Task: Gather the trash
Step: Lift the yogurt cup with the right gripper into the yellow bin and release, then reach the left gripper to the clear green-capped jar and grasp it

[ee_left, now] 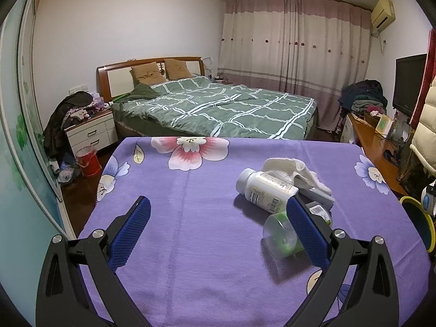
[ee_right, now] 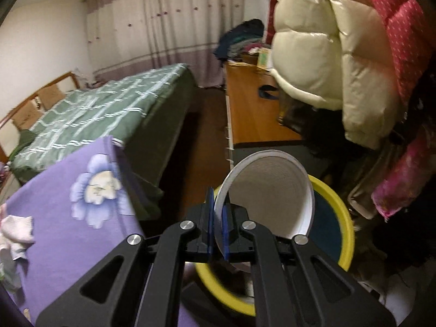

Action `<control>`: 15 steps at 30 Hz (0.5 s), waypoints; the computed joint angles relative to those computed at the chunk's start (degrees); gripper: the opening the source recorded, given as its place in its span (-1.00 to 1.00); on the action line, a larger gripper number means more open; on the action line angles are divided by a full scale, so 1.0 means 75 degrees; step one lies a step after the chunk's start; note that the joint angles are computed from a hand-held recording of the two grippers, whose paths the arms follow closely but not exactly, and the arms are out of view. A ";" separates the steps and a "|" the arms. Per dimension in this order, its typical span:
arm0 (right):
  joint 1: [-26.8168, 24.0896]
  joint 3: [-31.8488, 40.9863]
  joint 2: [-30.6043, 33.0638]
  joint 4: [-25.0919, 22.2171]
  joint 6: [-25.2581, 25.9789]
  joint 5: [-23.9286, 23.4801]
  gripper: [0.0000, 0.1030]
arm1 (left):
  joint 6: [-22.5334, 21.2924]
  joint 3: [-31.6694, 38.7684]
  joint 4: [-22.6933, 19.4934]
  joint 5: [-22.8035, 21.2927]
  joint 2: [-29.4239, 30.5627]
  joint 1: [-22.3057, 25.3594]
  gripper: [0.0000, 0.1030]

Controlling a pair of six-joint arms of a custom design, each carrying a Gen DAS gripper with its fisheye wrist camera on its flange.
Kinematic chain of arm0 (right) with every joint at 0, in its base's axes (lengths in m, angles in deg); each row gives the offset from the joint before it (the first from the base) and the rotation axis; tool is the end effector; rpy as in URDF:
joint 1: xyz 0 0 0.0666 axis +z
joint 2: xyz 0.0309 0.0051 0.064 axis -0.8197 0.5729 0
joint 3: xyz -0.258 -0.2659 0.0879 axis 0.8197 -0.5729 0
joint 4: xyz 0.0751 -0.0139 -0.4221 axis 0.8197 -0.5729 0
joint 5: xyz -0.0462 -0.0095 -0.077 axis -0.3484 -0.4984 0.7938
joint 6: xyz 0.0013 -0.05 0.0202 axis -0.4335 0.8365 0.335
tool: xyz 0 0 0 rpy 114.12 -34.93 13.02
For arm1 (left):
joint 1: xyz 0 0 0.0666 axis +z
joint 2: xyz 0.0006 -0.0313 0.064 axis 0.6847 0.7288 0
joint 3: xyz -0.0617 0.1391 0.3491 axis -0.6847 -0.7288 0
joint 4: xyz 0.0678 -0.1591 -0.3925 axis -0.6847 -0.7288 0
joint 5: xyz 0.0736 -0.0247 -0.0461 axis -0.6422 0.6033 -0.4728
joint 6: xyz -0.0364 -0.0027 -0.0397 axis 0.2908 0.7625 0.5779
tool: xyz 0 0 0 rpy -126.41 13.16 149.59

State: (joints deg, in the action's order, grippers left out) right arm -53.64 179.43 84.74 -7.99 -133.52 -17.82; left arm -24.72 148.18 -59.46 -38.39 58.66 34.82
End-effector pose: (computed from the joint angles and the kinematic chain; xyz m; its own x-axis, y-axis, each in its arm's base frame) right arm 0.5514 -0.0091 0.4845 -0.3016 0.5755 -0.7601 0.8389 0.5391 0.0752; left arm 0.7246 -0.1140 0.5296 -0.4891 0.1676 -0.8560 0.3471 0.9377 -0.0147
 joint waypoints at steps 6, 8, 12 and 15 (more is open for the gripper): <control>-0.0006 -0.0007 0.0061 -0.0393 -0.0501 0.0418 -0.07 | -0.0045 -0.0145 0.0103 0.0032 -0.0095 -0.0019 0.91; 0.0010 0.0028 0.0073 -0.0318 -0.0464 0.0494 -0.02 | -0.0067 -0.0229 0.0148 0.0056 -0.0144 -0.0031 0.91; 0.0031 0.0027 0.0066 -0.0149 -0.0371 0.0500 0.11 | -0.0180 -0.0229 0.0037 0.0114 -0.0147 -0.0074 0.91; 0.0059 0.0017 0.0047 -0.0033 -0.0256 0.0523 0.15 | -0.0293 -0.0327 0.0001 0.0179 -0.0217 -0.0143 0.91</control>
